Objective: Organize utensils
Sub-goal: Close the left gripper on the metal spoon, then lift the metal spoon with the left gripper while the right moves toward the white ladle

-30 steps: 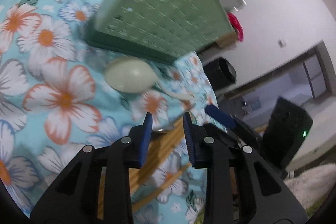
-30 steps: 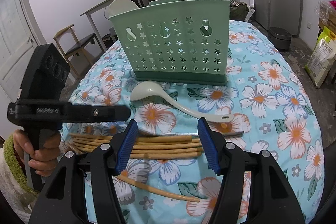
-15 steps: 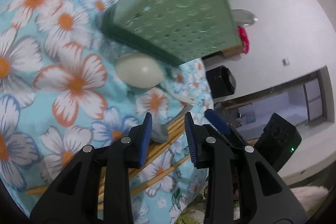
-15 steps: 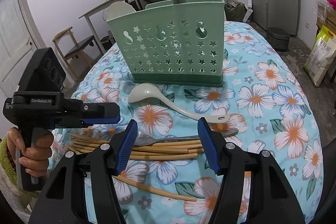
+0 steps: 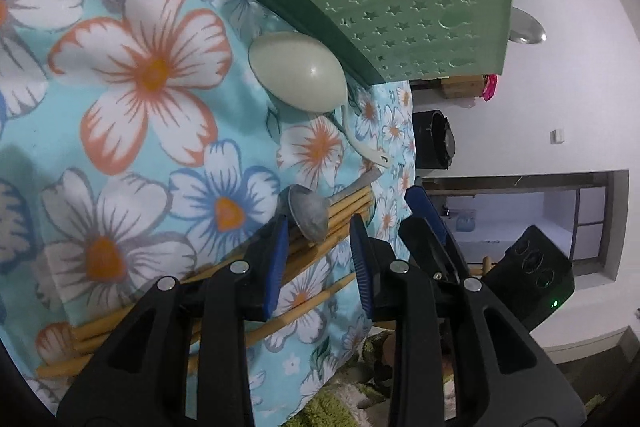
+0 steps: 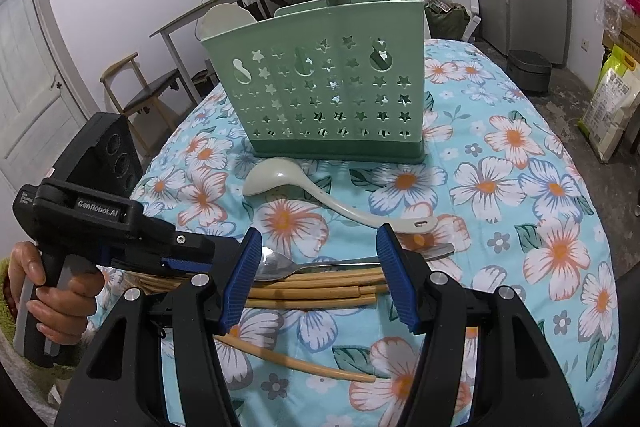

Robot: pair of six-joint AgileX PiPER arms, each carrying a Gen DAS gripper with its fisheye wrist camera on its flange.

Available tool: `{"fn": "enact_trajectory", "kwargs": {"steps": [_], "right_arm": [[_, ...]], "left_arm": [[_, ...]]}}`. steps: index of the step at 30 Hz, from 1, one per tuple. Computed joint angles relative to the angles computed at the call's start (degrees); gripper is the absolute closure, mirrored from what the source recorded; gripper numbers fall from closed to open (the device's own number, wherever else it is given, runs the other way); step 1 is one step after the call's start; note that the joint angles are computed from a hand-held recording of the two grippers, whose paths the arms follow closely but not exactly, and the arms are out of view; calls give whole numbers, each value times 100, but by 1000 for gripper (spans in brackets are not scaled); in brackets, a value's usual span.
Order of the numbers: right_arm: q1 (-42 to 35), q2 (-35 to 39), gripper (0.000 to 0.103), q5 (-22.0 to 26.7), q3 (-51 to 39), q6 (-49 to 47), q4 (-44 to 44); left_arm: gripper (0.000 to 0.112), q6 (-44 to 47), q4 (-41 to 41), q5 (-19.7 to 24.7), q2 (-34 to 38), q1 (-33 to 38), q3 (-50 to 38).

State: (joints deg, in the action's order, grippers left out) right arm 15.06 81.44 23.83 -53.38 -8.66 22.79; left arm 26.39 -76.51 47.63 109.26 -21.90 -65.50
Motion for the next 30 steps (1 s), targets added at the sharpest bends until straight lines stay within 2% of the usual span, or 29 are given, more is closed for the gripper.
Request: {"fn": "enact_trajectory", "kwargs": {"steps": [3, 8, 12, 14, 21, 25, 30], "right_arm": [[-10, -8, 45, -5, 11, 14, 0], [-43, -15, 45, -10, 17, 34, -5], [-45, 4, 45, -11, 10, 122, -87], [-31, -13, 45, -28, 13, 234, -188], [15, -112, 45, -98, 45, 486, -446], [194, -191, 45, -210, 57, 965, -1037], [499, -137, 45, -261, -95, 2043, -2462]], "left_arm": [[85, -82, 8, 46, 105, 9, -107], [97, -366, 308, -129, 271, -152, -361], [106, -537, 609, -500, 235, -351, -387], [111, -401, 491, -658, 168, -383, -277], [111, -410, 756, -1220, -583, -324, 176], [111, -472, 879, -1372, -1025, -161, 461], [111, -462, 958, -1469, -1658, 130, 870]]}}
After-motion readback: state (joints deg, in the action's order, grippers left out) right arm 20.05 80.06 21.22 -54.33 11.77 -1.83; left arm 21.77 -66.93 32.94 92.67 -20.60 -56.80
